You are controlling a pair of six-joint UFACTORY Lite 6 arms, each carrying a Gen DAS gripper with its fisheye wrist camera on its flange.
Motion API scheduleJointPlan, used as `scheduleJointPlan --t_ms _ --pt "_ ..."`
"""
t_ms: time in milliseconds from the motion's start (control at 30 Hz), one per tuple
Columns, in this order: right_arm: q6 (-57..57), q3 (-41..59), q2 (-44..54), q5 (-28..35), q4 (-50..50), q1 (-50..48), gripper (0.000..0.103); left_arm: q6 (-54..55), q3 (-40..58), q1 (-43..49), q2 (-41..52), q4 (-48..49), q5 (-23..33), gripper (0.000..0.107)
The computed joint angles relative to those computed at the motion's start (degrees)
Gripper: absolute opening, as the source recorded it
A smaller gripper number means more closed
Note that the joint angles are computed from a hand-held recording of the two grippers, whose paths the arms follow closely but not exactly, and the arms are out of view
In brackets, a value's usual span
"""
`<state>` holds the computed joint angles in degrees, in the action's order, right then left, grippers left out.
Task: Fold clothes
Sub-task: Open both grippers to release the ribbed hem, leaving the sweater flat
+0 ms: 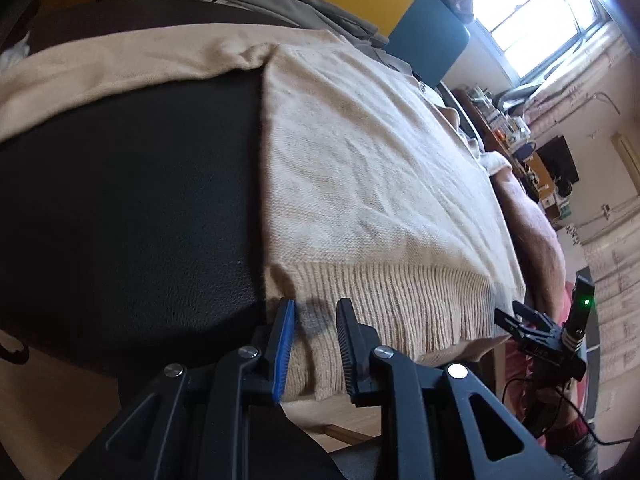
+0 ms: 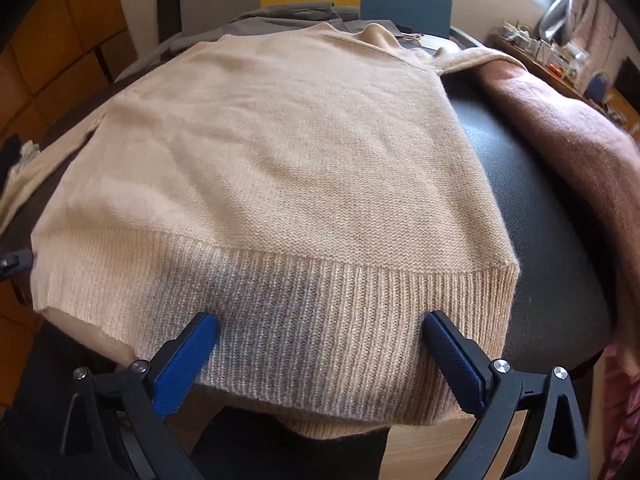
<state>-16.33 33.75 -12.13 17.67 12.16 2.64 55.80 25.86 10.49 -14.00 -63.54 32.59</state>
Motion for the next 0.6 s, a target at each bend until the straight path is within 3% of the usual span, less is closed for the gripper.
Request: scheduleJointPlan --t_ms 233,267,300,600 --pt "7.4 -1.1 -0.8 -1.2 -6.5 2.0 0.103 -1.1 1.8 -4.2 2.2 -0.2 -3.3 0.020" --pt "8.3 -1.2 -0.9 -1.2 -7.2 2.3 0.103 -4.3 1.5 -5.4 1.2 3.0 -5.5 0.008" --pt "8.5 -1.2 -0.9 -1.0 -7.3 2.4 0.103 -7.6 1.1 -6.6 0.1 6.3 -7.3 0.005" --pt "14.2 -1.8 -1.9 0.3 -11.6 4.9 0.103 -15.3 -1.4 -1.9 -5.4 17.2 -4.2 0.004"
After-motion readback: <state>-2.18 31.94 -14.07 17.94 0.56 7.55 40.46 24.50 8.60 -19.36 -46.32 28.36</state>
